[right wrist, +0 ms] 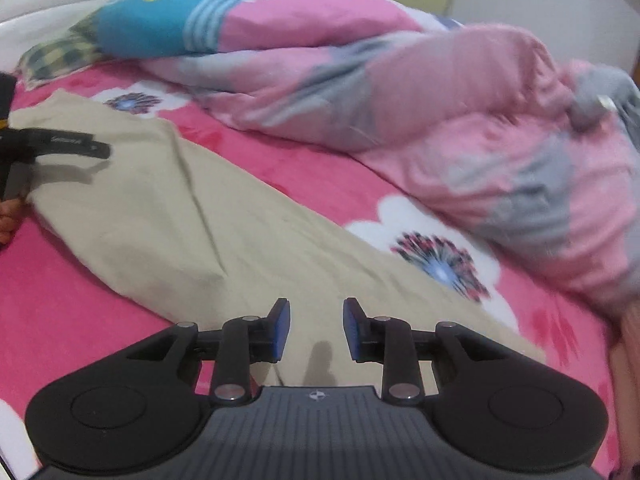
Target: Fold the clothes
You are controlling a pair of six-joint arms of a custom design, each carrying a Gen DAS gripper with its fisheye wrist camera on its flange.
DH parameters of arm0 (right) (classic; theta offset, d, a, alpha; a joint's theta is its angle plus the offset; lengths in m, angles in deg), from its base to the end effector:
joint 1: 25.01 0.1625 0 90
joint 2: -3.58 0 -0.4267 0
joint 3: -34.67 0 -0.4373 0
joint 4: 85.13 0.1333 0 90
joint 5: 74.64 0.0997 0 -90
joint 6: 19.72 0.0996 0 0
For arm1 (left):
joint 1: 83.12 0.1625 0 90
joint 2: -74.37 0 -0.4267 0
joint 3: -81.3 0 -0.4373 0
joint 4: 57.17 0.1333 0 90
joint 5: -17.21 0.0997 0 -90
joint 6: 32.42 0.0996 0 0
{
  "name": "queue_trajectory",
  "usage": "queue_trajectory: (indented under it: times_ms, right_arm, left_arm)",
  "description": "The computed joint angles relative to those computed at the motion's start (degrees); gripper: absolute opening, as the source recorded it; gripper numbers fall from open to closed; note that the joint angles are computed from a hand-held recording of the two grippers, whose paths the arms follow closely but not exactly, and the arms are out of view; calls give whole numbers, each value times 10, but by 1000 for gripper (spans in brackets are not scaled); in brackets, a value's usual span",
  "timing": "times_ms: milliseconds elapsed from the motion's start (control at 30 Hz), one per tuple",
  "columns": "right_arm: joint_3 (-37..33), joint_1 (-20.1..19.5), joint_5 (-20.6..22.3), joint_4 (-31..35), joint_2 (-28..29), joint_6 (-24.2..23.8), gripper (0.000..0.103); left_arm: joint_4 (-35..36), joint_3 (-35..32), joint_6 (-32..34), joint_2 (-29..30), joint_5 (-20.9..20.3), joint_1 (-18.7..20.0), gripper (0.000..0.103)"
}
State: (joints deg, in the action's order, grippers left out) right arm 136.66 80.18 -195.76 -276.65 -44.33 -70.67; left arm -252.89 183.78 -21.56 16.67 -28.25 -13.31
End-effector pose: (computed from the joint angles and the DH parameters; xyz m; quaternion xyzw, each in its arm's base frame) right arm 0.2553 -0.6279 0.1408 0.3908 -0.7980 0.2934 0.3527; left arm -0.0333 -0.6791 0.2678 0.0283 0.8199 -0.4943 0.2874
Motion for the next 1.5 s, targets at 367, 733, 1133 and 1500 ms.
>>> queue_trajectory:
  times_ms: [367, 733, 1133, 1500]
  right_arm:
    - [92, -12, -48, -130, -2, -76, 41]
    - [91, -22, -22, -144, -13, -65, 40]
    - [102, -22, -29, -176, 3, -141, 28]
    - [90, -27, -32, -227, 23, -186, 0]
  left_arm:
    - [-7, -1, 8, 5, 5, -1, 88]
    - [-14, -2, 8, 8, 3, 0, 89]
    - [-19, -3, 10, 11, 4, 0, 89]
    - [-23, -3, 12, 12, 3, 1, 89]
